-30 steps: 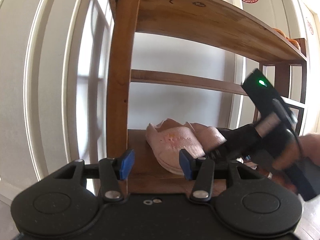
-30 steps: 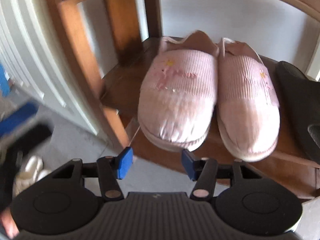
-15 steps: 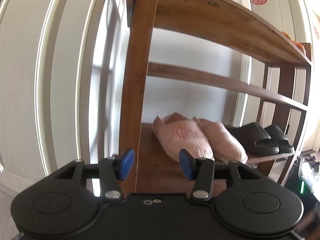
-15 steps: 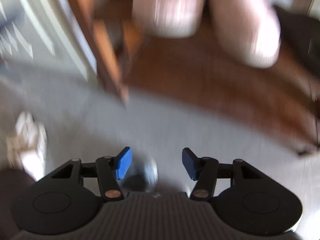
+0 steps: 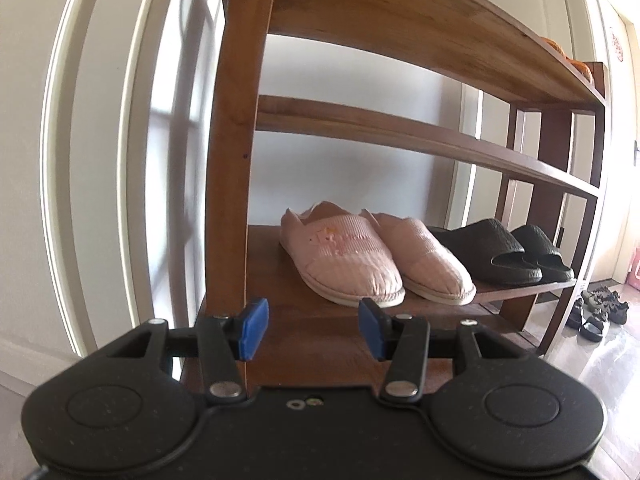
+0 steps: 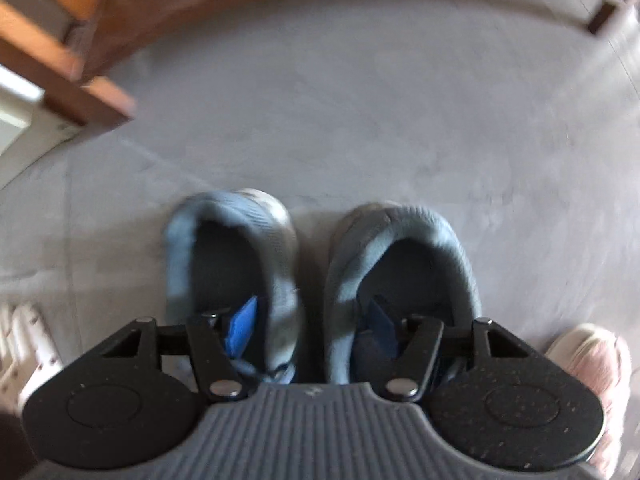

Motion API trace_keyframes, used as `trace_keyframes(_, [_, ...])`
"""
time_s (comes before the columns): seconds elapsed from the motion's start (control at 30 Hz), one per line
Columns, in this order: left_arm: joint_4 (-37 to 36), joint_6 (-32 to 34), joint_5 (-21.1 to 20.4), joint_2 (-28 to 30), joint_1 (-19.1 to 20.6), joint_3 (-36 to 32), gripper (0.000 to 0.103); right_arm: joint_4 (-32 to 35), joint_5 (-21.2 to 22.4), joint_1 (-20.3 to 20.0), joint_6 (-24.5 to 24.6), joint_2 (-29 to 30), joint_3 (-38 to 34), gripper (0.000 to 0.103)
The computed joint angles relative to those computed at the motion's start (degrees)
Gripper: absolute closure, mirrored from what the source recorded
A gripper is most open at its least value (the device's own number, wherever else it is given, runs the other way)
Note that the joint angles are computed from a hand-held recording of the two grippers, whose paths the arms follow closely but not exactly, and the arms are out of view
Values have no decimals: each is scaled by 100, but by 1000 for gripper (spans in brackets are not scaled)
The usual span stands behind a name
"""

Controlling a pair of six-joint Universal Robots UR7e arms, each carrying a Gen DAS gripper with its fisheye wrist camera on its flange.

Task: Organize scattered shoes
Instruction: 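Grasp the grey-blue sneakers by their heels with the right tool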

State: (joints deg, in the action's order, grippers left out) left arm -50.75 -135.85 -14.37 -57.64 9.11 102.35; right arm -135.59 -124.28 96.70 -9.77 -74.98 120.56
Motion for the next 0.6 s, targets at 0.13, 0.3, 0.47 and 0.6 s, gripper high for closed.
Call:
trace_keyframes(0.13, [-343,273,-15,-35,22,119,54,-1508,199,-67,-1255,99,503,70])
trace_keyframes(0.3, [-355,195,59,-40,42,121,54,-1667,900,-254,-2233,-258,762,74])
trace_keyframes(0.47, [334,-537,272,24,39,-122,54,-1946,1794,-447,-2756,-969,1159,73])
trace_keyframes(0.6, [1525,-1573,465,172,-22,-507,54,-1747,2177,-257,-2360,-1722,1156,74])
